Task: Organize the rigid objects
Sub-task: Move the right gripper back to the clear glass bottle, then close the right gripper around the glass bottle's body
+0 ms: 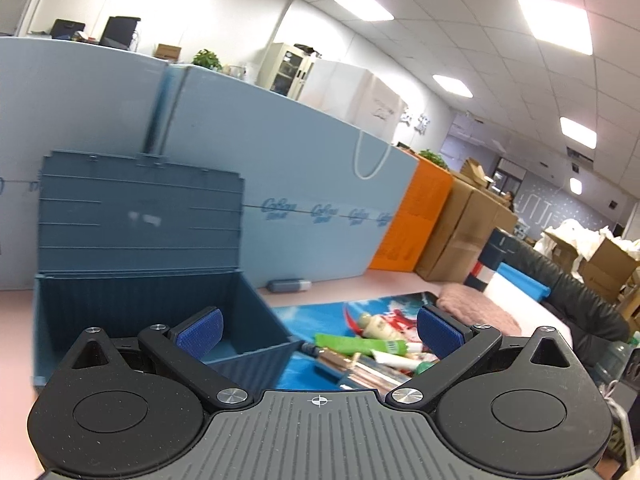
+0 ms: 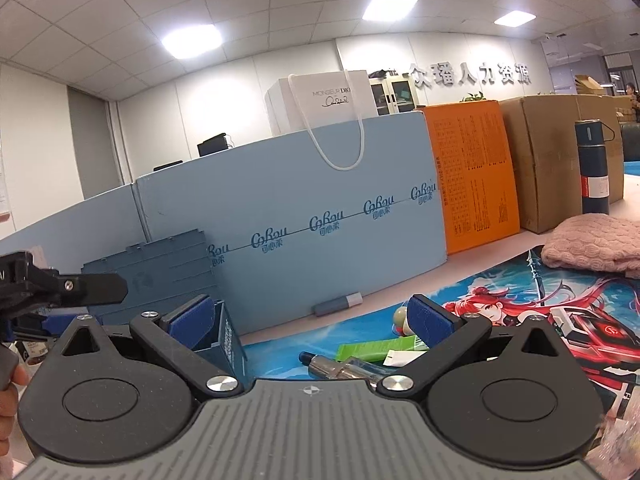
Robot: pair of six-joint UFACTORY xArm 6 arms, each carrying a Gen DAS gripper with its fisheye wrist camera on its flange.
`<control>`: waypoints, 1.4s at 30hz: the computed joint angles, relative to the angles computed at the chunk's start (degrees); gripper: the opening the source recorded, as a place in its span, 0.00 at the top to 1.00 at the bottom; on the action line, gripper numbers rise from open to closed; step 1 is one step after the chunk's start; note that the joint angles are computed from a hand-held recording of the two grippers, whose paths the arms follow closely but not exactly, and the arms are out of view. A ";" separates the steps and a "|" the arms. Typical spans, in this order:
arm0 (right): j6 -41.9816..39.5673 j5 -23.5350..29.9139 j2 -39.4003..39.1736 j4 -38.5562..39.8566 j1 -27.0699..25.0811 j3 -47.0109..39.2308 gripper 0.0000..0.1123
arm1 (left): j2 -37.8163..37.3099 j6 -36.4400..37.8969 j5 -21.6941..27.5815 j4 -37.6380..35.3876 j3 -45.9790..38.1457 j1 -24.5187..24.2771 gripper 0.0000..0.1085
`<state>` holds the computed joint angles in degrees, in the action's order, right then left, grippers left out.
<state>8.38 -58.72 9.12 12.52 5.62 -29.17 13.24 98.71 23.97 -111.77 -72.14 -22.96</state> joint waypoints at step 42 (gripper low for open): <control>-7.47 31.77 13.25 -43.73 -17.26 -22.08 0.46 | 21.14 -42.14 7.79 30.50 -20.85 -3.73 0.05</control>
<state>0.91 -26.95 22.37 -31.21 -11.64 -51.25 34.38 56.57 31.77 -81.27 -92.99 -26.69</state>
